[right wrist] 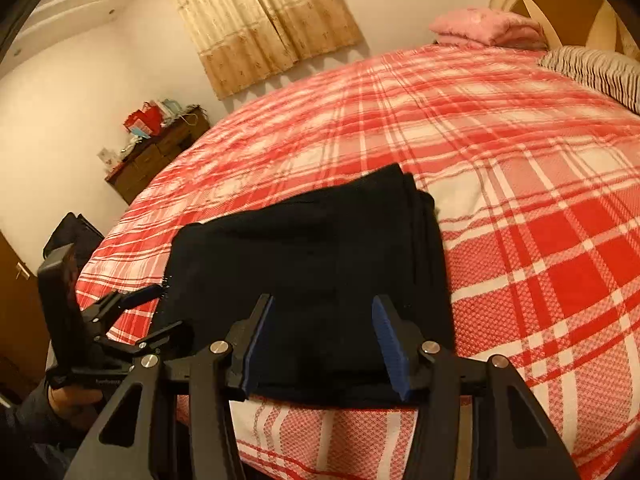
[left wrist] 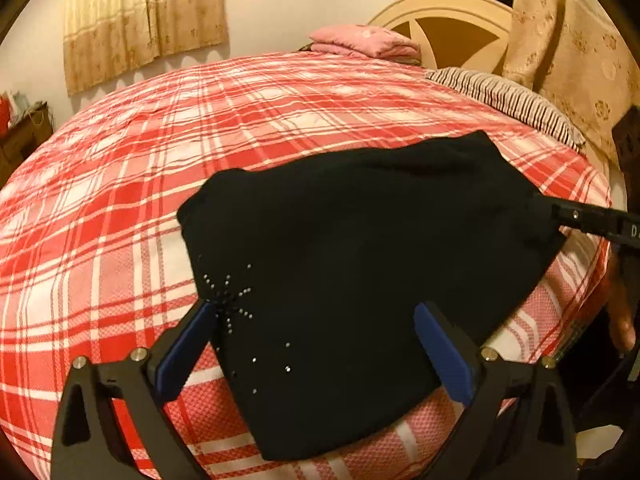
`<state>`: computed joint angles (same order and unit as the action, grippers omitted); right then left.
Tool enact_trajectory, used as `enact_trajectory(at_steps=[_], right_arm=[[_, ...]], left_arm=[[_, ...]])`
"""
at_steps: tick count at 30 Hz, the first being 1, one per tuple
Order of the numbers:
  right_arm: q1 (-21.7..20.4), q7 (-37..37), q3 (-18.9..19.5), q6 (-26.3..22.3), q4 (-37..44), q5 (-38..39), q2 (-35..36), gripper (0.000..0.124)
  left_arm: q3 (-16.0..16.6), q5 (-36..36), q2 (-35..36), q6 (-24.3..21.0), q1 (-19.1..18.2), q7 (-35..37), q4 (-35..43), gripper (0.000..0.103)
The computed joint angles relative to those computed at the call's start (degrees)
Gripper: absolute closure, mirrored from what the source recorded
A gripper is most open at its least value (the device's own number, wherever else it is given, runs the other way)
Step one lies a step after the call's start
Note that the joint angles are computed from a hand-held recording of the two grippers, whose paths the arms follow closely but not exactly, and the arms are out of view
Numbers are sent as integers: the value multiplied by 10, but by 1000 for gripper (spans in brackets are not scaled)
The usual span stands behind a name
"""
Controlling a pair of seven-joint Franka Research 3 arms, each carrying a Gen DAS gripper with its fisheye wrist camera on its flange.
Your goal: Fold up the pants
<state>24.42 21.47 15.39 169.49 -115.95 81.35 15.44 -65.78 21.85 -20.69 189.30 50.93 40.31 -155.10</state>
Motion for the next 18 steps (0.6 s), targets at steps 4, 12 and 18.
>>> enact_trajectory(at_steps=[4, 12, 18], right_arm=[[3, -34, 3, 11, 1, 17, -5, 72], [8, 41, 4, 32, 4, -42, -8, 72], [15, 118, -6, -5, 90, -138, 38, 72]], left_arm=[[23, -9, -38, 5, -25, -13, -17, 1], [30, -25, -25, 20, -4, -21, -24, 1], [-51, -11, -44, -9, 76, -8, 33, 1]])
